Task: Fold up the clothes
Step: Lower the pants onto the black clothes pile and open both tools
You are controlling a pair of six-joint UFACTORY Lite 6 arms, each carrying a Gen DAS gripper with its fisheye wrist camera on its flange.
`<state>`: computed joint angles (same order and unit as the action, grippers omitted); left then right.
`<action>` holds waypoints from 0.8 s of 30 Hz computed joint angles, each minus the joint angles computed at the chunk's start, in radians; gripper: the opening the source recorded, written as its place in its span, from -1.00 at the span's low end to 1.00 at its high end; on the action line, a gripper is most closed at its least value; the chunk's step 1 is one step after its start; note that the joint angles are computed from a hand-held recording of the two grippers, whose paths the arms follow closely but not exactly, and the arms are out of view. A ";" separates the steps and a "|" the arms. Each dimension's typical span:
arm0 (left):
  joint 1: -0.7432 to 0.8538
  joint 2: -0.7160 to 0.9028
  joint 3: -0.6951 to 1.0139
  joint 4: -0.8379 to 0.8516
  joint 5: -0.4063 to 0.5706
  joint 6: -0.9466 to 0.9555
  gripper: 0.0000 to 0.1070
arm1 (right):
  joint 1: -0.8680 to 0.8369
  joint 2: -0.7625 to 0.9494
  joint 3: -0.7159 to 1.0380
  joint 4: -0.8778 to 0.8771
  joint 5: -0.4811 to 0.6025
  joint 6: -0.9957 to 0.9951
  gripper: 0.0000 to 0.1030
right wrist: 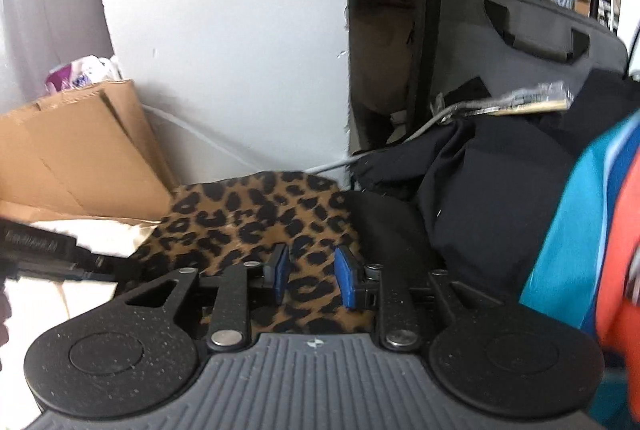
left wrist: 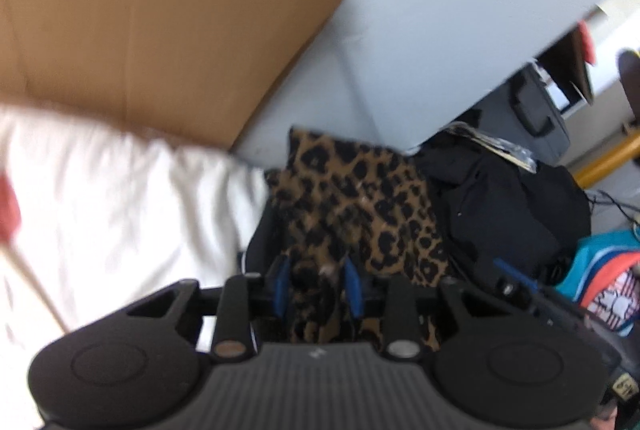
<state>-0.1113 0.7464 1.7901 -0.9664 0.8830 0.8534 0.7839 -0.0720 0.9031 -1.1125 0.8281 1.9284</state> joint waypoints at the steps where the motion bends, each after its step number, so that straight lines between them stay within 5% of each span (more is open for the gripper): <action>1: -0.003 -0.008 0.004 -0.011 -0.005 0.021 -0.50 | 0.014 0.003 0.002 0.004 0.000 0.015 -0.36; 11: -0.072 -0.020 0.007 -0.073 -0.018 0.162 -0.63 | 0.081 0.131 0.075 -0.013 -0.085 0.156 -0.36; 16: -0.109 -0.036 -0.115 -0.086 -0.107 0.208 -0.64 | 0.110 0.194 0.099 -0.002 -0.107 0.162 -0.34; 18: -0.119 -0.024 -0.130 -0.056 -0.154 0.218 -0.94 | 0.124 0.176 0.075 -0.001 -0.108 0.188 -0.29; 24: -0.131 -0.038 -0.155 0.033 -0.215 0.229 -0.95 | 0.174 0.033 -0.116 0.026 -0.091 0.210 -0.25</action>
<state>-0.2419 0.7087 1.6352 -0.9335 0.6681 1.0820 0.9578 -0.0392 0.7866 -1.0868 0.7368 2.1380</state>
